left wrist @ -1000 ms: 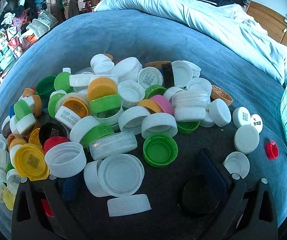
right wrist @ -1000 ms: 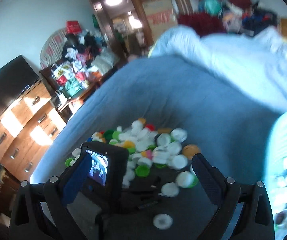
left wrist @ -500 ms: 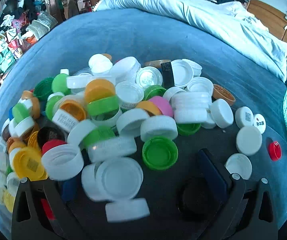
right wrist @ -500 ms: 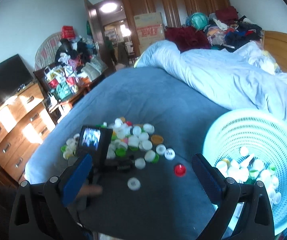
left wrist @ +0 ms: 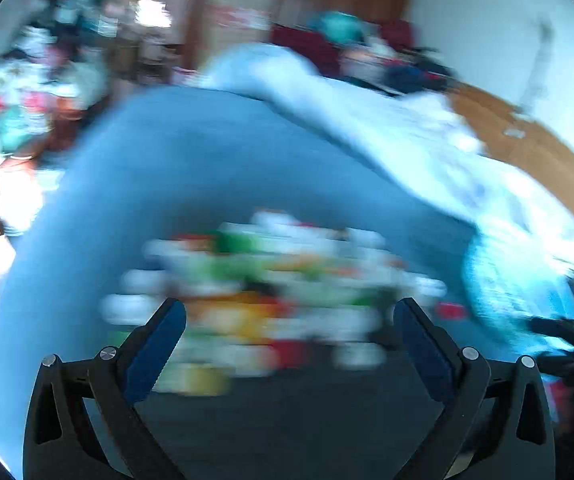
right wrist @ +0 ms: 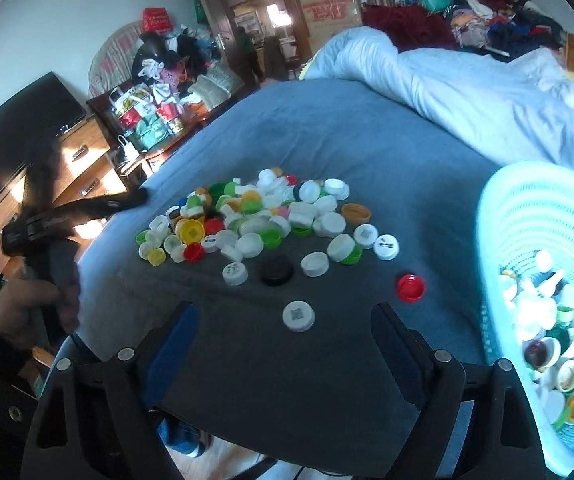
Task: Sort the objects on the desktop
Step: 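Grasp a labeled white cap with the left tool while the right tool grasps a QR-code white cap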
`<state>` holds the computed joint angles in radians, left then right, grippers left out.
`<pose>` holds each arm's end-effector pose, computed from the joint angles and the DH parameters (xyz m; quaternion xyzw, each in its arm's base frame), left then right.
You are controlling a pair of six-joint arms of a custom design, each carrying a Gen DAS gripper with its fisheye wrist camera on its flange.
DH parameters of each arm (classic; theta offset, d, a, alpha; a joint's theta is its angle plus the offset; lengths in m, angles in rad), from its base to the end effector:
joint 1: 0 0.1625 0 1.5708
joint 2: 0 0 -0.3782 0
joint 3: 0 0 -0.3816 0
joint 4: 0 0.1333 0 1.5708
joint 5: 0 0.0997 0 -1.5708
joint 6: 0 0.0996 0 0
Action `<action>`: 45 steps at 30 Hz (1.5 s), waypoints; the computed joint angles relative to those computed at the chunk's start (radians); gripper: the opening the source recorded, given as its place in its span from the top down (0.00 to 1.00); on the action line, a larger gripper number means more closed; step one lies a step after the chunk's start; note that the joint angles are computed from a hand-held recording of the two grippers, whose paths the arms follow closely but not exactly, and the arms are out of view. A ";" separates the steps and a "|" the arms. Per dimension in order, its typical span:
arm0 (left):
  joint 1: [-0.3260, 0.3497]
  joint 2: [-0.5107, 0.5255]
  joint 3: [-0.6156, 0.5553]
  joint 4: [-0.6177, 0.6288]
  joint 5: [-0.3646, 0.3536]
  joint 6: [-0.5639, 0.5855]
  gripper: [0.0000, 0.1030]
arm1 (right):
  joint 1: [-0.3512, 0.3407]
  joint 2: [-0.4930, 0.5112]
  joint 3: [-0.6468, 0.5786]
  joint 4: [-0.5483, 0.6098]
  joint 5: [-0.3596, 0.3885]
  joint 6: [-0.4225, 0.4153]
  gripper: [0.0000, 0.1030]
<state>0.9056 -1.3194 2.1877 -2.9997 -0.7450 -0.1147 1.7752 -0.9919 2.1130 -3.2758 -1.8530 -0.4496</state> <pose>-0.1220 -0.4902 0.2334 0.1324 0.8773 -0.3810 0.2603 0.2066 -0.4767 0.1106 0.2662 -0.9109 0.2664 0.1685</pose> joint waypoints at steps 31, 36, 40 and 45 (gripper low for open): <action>0.138 -0.017 0.050 0.048 -0.074 0.089 0.64 | 0.014 0.103 -0.093 0.117 -0.039 0.012 0.11; 0.171 0.011 -0.007 0.175 -0.066 0.016 0.72 | 0.002 0.114 -0.105 0.117 -0.031 0.016 0.37; 0.137 -0.033 0.025 0.141 -0.070 0.013 0.78 | -0.028 0.122 -0.114 0.127 -0.028 0.039 0.53; 0.116 -0.037 0.014 0.181 -0.056 0.016 0.78 | -0.048 0.155 -0.132 0.124 -0.037 0.022 0.53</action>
